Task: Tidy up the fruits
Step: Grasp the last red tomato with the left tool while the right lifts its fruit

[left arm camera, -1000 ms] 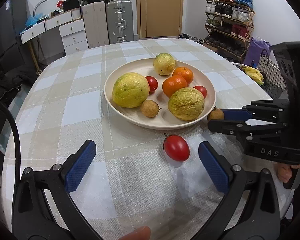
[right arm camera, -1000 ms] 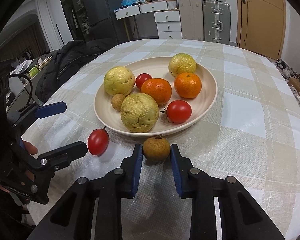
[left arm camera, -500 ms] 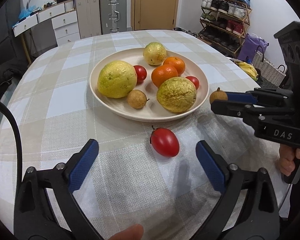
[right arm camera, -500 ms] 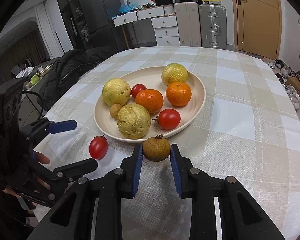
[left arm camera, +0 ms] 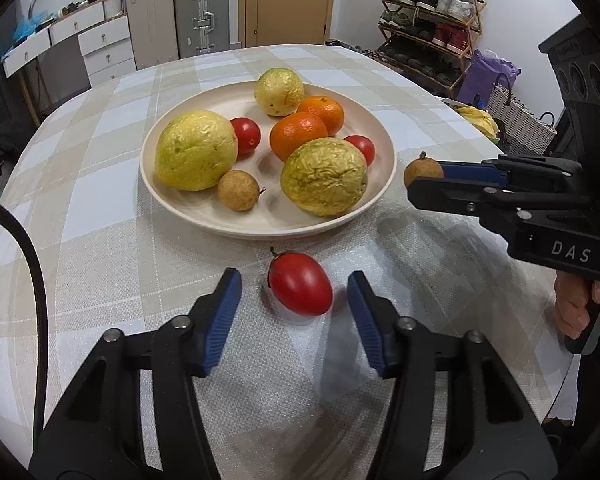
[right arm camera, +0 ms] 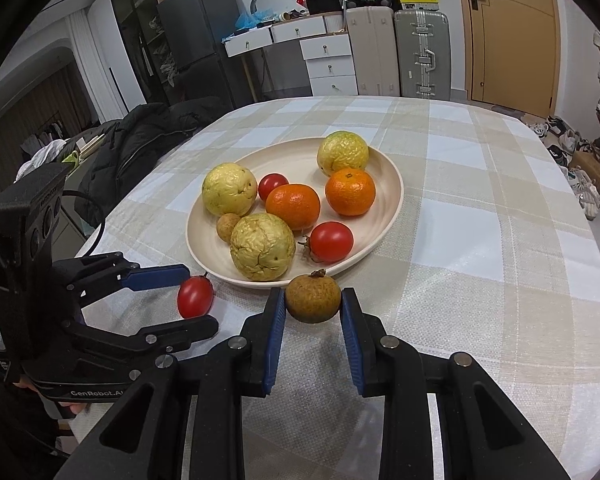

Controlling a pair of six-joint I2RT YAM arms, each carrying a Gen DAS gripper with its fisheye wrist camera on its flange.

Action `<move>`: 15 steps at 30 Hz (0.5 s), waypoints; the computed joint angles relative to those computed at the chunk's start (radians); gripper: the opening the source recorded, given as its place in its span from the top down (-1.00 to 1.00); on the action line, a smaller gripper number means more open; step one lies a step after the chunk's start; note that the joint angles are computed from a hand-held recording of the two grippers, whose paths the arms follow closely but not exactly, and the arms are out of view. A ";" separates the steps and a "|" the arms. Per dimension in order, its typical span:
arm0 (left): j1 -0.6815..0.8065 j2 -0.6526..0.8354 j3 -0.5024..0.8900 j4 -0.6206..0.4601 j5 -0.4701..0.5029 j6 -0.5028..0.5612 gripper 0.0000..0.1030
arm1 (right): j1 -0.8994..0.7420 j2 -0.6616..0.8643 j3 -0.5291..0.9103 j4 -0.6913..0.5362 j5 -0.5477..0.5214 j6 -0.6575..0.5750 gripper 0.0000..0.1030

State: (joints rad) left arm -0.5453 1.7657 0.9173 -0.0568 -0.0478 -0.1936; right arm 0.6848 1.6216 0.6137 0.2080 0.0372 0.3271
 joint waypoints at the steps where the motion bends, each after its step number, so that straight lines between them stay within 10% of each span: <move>1: 0.000 0.000 0.001 0.000 0.000 0.001 0.15 | 0.001 0.000 -0.001 0.001 0.000 0.001 0.45; 5: 0.013 -0.008 -0.011 0.011 0.027 0.005 0.46 | -0.001 -0.001 -0.002 0.002 -0.002 0.000 0.45; 15: 0.027 -0.040 -0.048 0.038 0.061 0.013 0.47 | -0.001 -0.008 -0.009 0.007 -0.002 0.001 0.45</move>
State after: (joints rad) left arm -0.5186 1.7261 0.8694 -0.0184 0.0132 -0.1804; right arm 0.6839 1.6133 0.6043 0.2152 0.0355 0.3286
